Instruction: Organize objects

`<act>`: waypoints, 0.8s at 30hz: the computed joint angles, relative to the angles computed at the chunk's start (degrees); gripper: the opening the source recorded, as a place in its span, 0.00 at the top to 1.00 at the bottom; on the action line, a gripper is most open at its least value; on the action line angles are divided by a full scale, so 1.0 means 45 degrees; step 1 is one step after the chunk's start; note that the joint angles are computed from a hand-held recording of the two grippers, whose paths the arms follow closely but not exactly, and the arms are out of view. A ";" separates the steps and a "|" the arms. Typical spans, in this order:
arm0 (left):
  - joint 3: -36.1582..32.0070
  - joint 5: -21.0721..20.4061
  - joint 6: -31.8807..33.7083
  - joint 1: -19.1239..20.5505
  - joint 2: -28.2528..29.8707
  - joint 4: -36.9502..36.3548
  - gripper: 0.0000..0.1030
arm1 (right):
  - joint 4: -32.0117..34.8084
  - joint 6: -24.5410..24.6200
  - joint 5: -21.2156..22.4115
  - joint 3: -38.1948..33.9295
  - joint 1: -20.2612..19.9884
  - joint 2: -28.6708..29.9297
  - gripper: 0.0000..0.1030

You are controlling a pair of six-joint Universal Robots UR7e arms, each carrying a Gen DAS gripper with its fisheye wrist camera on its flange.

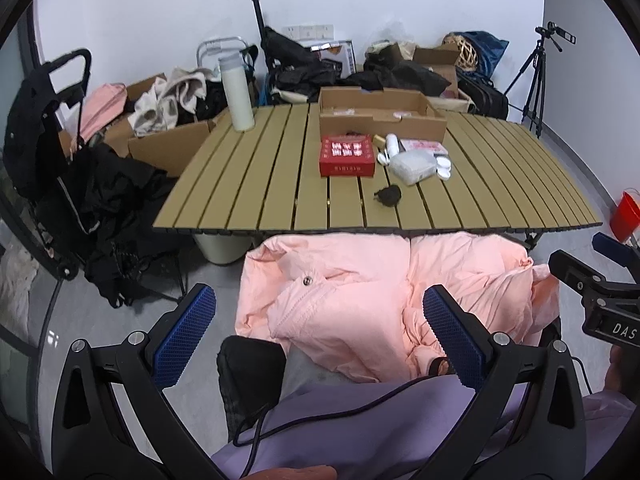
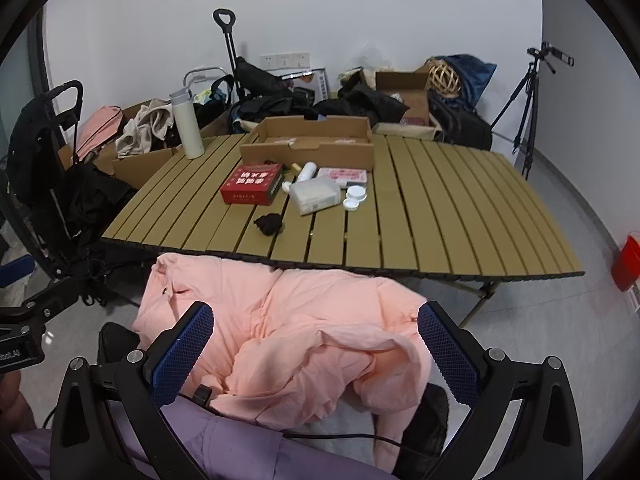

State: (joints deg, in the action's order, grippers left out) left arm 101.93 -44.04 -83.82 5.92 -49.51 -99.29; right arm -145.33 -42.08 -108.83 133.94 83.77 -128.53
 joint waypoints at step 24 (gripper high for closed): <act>-0.2513 0.0499 1.1842 0.6640 0.2846 -0.9609 0.01 | 0.0291 0.0563 -0.0226 -0.6701 0.0743 1.0954 0.14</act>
State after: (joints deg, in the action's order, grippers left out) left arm 90.62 -41.80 -30.53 35.80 -36.70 -142.52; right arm -144.02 -39.55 -109.85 103.78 87.11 -79.24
